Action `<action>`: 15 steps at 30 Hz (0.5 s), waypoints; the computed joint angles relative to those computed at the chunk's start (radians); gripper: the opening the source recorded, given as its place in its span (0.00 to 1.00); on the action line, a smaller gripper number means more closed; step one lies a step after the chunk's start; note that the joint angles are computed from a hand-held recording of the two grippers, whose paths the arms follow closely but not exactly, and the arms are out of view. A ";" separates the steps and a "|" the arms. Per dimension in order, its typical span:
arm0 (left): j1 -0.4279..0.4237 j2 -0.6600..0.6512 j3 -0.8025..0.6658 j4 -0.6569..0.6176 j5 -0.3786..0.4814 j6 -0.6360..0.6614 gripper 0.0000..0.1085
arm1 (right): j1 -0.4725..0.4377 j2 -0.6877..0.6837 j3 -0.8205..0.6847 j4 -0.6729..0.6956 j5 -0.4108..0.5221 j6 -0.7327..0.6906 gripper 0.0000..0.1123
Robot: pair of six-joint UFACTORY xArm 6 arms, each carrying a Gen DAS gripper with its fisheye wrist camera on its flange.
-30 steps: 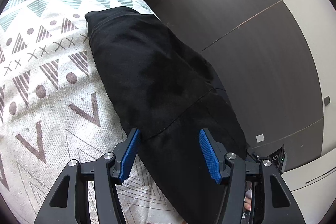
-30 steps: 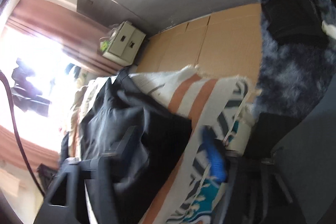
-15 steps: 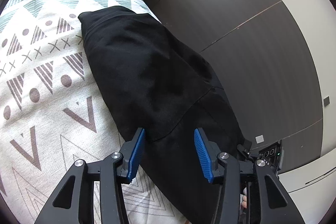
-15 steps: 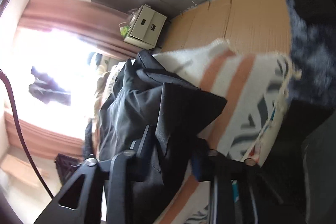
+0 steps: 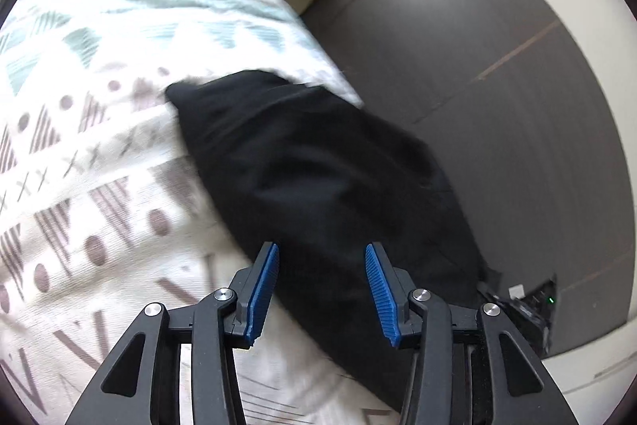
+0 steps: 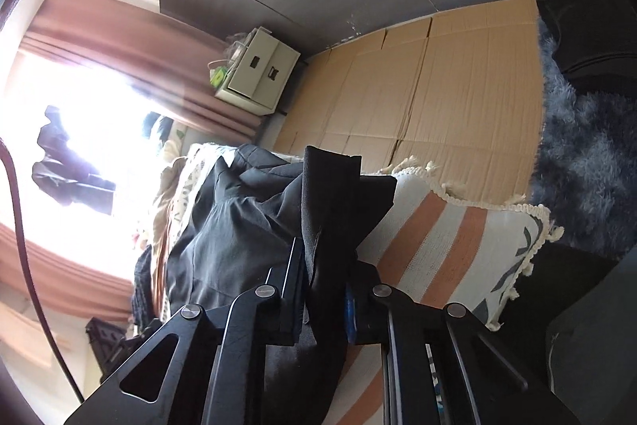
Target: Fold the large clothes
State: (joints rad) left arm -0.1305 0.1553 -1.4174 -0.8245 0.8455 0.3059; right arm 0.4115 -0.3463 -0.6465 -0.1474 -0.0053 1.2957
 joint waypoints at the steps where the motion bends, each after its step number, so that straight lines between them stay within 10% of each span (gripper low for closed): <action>1: 0.004 0.015 -0.010 0.006 0.007 -0.015 0.44 | -0.006 -0.002 0.004 -0.038 -0.003 0.032 0.12; 15: -0.013 0.232 -0.259 -0.045 0.052 0.005 0.45 | -0.039 -0.073 0.068 -0.297 0.004 0.300 0.09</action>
State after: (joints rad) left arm -0.1431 0.3874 -1.6768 -0.8699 0.8971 0.3113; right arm 0.3728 -0.4191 -0.5783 -0.4446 -0.0016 1.5956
